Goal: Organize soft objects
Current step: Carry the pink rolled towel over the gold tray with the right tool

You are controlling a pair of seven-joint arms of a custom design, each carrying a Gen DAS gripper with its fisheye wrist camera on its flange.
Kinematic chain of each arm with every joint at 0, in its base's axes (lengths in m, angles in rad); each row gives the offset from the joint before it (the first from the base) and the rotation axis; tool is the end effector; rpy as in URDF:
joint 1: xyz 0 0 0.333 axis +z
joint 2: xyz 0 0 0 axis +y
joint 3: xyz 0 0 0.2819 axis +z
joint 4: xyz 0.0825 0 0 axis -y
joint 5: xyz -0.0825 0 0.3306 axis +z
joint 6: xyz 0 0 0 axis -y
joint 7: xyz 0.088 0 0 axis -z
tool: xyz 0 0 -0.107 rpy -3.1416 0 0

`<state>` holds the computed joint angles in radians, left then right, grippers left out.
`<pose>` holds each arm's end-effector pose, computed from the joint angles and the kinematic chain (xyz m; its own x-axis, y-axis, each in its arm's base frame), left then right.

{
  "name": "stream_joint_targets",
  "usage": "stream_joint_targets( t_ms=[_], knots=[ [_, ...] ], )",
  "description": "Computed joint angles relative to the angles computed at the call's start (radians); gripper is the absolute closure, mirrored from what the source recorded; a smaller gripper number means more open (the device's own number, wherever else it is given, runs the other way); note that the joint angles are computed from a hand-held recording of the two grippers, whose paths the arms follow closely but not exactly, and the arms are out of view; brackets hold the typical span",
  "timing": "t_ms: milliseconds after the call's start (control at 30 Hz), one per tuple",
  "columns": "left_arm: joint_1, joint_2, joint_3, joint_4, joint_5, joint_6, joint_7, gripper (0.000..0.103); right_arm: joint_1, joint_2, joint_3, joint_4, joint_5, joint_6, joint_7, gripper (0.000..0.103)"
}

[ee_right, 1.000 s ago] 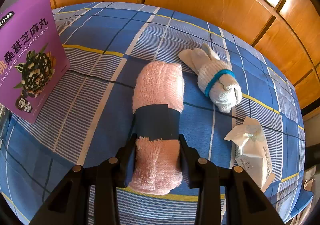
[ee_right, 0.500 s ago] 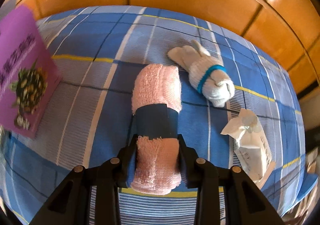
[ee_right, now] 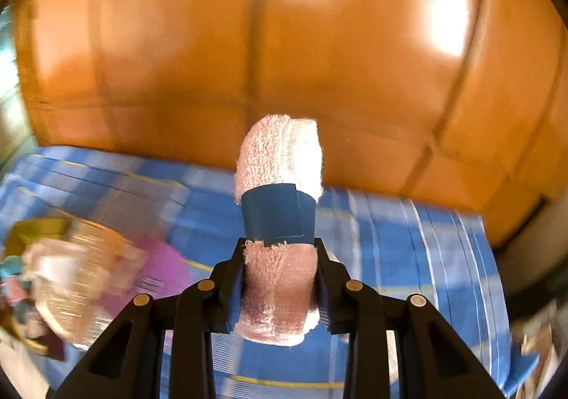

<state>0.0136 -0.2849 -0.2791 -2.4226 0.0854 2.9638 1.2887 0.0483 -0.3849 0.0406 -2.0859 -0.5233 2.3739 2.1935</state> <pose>0.4434 -0.1353 0.5050 -0.1081 -0.9925 0.0569 -0.6832 0.0326 -0.7295 0.4433 0.0373 0.6367 -0.3164 -0.9424 0.1087 -0.6780 0.1445 -0.7207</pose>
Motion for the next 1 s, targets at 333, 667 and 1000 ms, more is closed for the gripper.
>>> stream_joint_targets(
  t_ms=[333, 667, 1000],
  knots=[
    [-0.005, 0.001, 0.017, 0.007, 0.001, -0.021, 0.009, 0.027, 0.266, 0.22, 0.036, 0.185, 0.322, 0.15, -0.37, 0.07],
    [0.091, -0.023, 0.018, -0.019, 0.033, -0.023, -0.048, 0.027, 0.37, 0.665, 0.116, 0.518, 0.526, -0.019, -0.513, 0.07],
    [0.074, 0.012, 0.049, -0.015, -0.005, -0.015, -0.032, 0.027, 0.48, 1.068, 0.047, 1.047, 0.393, -0.224, -0.386, 0.07]
  ],
)
